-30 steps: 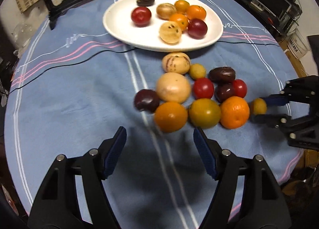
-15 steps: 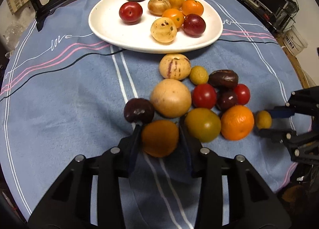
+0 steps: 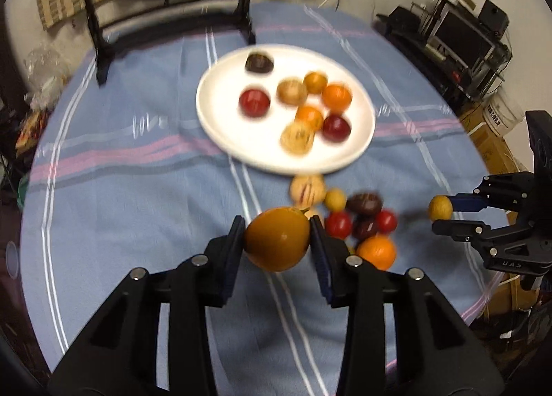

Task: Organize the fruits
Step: 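Grasp a brownish-orange fruit from the pile with the left tool, then carry both fruits over the white plate and open both tools to release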

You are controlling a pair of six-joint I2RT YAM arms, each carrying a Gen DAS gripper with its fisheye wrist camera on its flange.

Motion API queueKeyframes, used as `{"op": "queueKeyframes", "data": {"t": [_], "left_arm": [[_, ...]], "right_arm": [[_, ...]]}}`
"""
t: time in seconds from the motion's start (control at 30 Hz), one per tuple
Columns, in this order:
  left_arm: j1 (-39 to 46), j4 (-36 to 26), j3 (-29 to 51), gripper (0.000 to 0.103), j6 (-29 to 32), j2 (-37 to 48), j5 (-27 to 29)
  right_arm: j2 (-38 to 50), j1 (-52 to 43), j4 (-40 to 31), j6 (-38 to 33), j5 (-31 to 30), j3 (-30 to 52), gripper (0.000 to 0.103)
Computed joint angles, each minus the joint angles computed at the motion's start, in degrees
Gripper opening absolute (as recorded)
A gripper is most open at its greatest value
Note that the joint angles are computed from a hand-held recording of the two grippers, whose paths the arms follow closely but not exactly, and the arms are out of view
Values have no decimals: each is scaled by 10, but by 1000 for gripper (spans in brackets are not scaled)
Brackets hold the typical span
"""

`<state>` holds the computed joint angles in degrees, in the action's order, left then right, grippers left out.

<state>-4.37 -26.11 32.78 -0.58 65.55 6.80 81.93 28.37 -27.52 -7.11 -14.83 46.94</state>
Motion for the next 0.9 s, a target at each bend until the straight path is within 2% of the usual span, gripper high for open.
{"op": "queueKeyframes", "data": {"t": [0.23,0.43,0.67,0.9], "left_arm": [[-28,-2,119,38,-13,61,-28],[-33,5,202,38,-34,126,-41],[-60,35,246,38,-43,207,-118],[-44,45,280,38,-46,281,-103]], "right_arm": [[0,-36,-21,-21,-3,97,28],[55,-53,-16,-21,-12,189,28],[149,-49,-6,-12,-24,284,28],[248,-36,-18,-16,-30,372,28]]}}
